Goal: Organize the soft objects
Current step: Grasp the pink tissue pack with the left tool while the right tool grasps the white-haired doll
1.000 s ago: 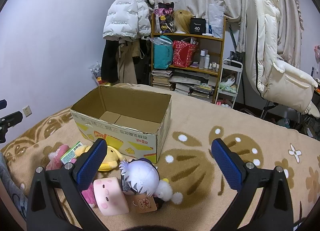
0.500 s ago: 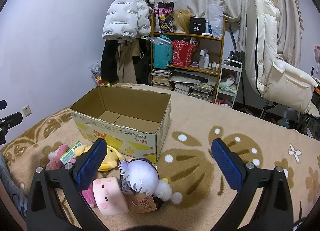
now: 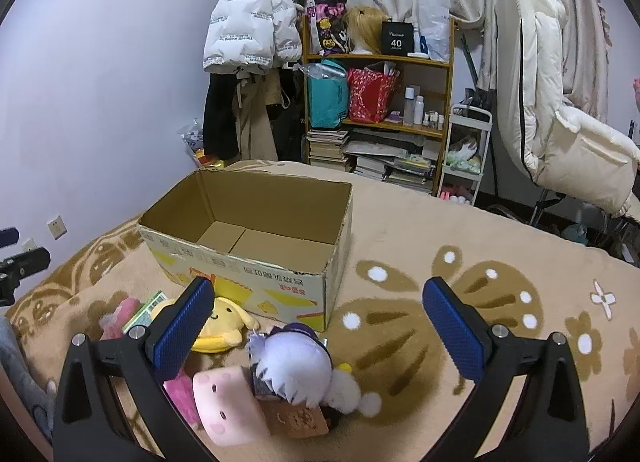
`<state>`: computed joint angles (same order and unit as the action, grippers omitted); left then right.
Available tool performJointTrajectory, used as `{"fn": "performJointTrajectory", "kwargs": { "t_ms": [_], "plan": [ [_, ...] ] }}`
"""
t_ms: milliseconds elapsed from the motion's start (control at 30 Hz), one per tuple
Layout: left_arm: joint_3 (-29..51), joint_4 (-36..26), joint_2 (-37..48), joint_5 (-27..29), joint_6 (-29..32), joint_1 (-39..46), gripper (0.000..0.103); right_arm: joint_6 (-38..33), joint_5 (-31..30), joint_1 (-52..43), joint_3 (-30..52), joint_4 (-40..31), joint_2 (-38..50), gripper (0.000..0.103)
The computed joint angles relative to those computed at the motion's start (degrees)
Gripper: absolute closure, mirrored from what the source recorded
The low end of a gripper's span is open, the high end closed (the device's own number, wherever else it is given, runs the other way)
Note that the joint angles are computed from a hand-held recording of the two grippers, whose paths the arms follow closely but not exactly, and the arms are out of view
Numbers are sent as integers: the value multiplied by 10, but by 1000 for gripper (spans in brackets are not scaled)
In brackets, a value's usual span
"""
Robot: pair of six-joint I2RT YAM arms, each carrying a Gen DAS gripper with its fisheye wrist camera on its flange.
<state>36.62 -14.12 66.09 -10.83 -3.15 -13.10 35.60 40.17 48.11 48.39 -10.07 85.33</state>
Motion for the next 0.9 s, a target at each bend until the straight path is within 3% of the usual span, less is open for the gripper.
{"fn": "performJointTrajectory", "kwargs": {
  "t_ms": [100,467,733,800,900],
  "plan": [
    [33,-11,61,21,-14,21,0,-5,-31,-19,8,10,17,0],
    [122,-13,262,9,-36,28,0,-21,-140,-74,44,35,107,0],
    [145,-33,330,8,-38,24,0,-14,-200,-98,45,44,147,0],
    [152,-41,346,19,-40,28,0,-21,-200,-100,44,50,153,6],
    [163,-53,365,30,-38,28,0,-25,-215,-110,44,55,162,6]
  ]
}}
